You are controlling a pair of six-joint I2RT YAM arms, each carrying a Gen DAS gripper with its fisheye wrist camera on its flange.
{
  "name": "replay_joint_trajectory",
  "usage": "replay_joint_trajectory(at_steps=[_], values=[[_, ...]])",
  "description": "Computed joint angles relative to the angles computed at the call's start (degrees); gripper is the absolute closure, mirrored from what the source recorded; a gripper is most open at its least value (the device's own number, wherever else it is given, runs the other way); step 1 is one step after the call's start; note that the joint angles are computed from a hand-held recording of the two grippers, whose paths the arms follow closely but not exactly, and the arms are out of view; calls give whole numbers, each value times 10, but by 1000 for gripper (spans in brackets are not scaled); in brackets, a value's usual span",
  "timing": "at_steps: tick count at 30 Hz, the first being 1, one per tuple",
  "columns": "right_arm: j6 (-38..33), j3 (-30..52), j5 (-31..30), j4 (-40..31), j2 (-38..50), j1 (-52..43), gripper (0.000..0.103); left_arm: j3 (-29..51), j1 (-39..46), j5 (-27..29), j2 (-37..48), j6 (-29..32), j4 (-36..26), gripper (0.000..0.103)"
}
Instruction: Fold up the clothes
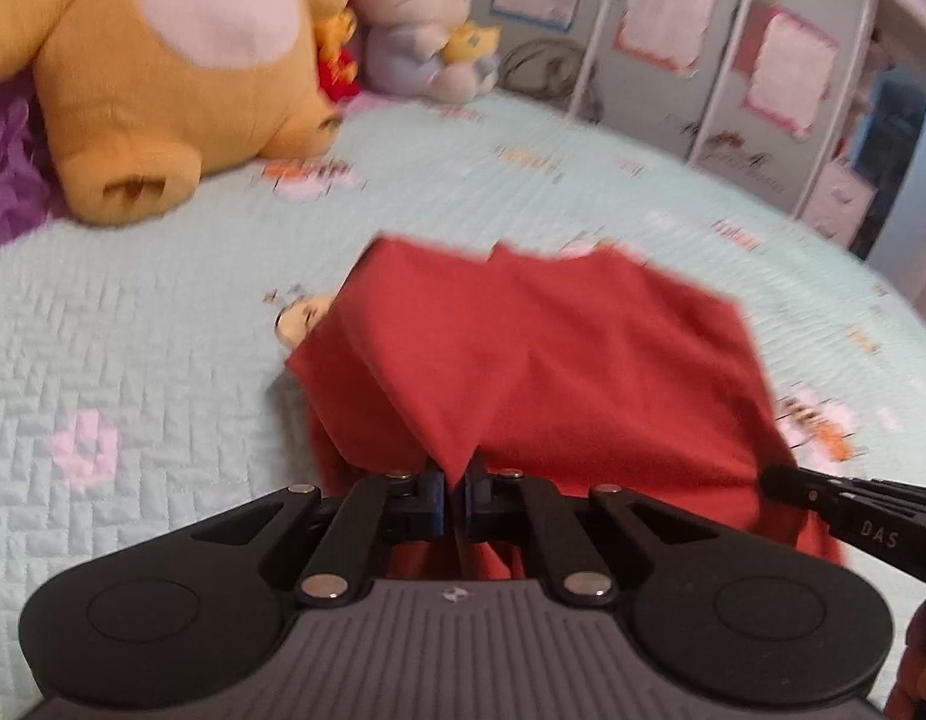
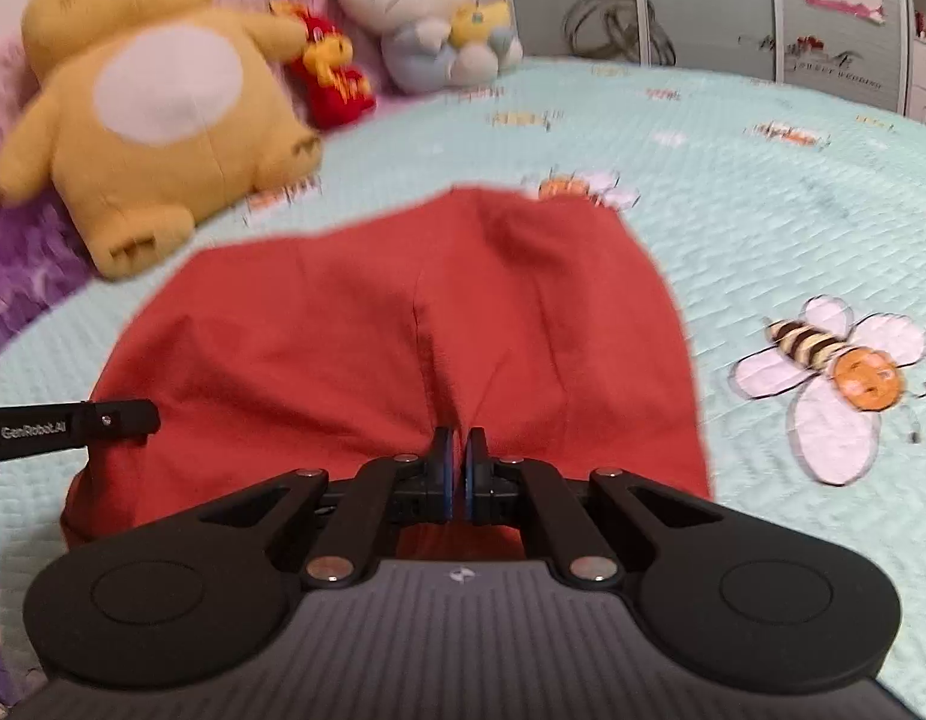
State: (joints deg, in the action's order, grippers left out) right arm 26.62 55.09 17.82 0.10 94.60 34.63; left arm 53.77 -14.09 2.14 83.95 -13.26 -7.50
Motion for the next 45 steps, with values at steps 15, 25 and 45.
replay_joint_trajectory(at_steps=[15,25,45], values=[[69,-176,264,-281,-470,189,103,-98,-159,97,-326,-71,-133,101],[327,-154,471,-530,-540,392,103,-47,-257,35,-312,-61,-138,102],[-506,23,533,-65,-680,252,103,500,-414,-113,1,49,-199,102]])
